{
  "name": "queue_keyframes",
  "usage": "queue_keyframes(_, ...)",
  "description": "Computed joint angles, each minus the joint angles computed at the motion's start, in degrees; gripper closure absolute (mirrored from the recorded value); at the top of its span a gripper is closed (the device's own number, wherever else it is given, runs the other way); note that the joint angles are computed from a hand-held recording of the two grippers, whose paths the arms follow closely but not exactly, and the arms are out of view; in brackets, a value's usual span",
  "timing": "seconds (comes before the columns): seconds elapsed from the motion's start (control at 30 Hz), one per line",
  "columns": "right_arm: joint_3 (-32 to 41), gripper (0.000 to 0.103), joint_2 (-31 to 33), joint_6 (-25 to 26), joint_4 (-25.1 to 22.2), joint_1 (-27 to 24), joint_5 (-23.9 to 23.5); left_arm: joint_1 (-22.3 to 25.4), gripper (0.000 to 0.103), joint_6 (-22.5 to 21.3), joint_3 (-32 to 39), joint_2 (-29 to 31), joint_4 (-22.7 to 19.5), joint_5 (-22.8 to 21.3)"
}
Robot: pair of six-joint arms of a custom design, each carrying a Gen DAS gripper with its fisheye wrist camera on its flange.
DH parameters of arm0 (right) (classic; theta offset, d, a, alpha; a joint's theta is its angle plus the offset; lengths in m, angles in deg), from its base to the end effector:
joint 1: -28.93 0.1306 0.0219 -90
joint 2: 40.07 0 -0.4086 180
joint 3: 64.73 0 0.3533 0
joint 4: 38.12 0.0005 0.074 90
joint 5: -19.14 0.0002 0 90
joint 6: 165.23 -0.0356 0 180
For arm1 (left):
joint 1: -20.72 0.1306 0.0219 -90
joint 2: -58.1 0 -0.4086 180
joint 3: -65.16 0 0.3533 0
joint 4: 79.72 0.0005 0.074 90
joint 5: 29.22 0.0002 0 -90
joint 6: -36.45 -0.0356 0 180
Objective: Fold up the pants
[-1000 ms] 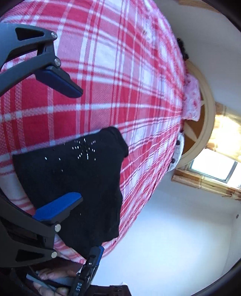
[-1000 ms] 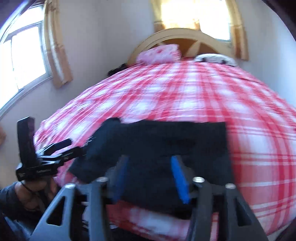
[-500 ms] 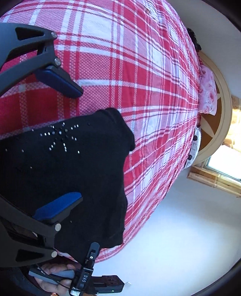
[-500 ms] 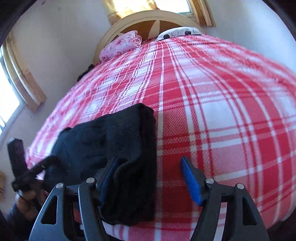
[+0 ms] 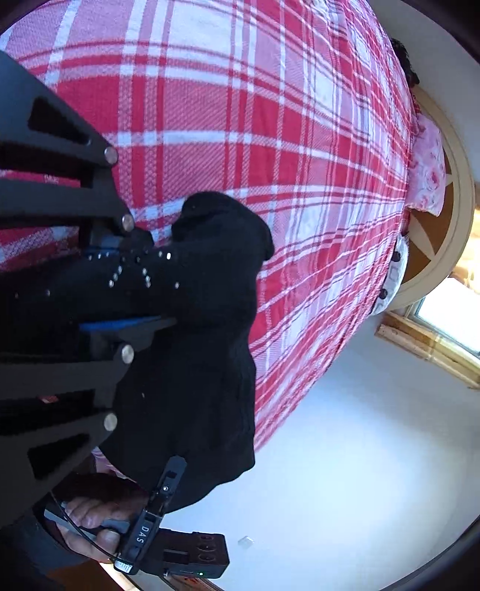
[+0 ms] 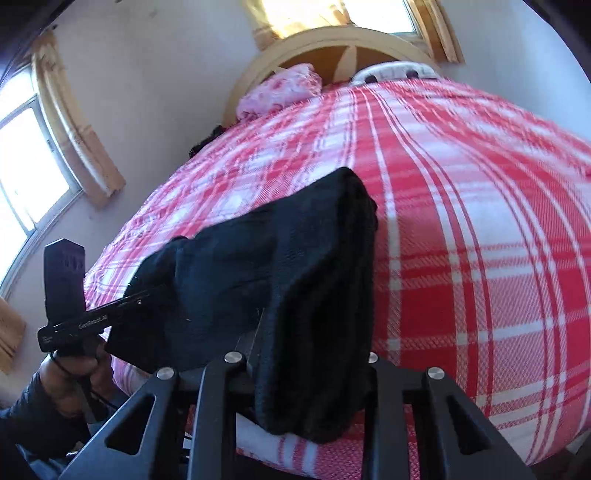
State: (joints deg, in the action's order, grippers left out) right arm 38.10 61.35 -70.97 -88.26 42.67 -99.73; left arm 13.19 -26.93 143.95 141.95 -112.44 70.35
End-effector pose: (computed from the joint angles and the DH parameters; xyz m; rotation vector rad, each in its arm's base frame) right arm 0.5062 0.1410 0.4606 -0.6004 2.3157 0.6849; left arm 0.4117 -0.0609 0.4387 -0.2841 2.2506 -0.5076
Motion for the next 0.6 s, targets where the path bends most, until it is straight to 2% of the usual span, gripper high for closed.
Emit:
queue_keyframes(0.03,0.22,0.076,-0.35,0.06,0.25,0.15,-0.43,0.26,0.087,-0.01,-0.04,-0.41,0.21,-0.08)
queue_keyframes(0.1,1.42,0.076,-0.6,0.34,0.27,0.87,-0.59,1.45,0.087,0.36,-0.44,-1.9,0.7,0.29)
queue_keyframes(0.27,8.87,0.077,3.07,1.16,-3.16,4.03,-1.01,5.9,0.088,-0.6,-0.78,-4.43,0.44,1.19)
queue_keyframes(0.4,15.92,0.077,7.07,0.96,-5.21,7.88,-1.24,11.64,0.088,-2.5,-0.61,-6.43,-1.53,1.77)
queue_keyframes(0.6,33.23,0.077,17.95,-0.61,-10.3,15.68,-1.91,22.74,0.088,-6.58,-0.16,-10.02,-4.96,2.03)
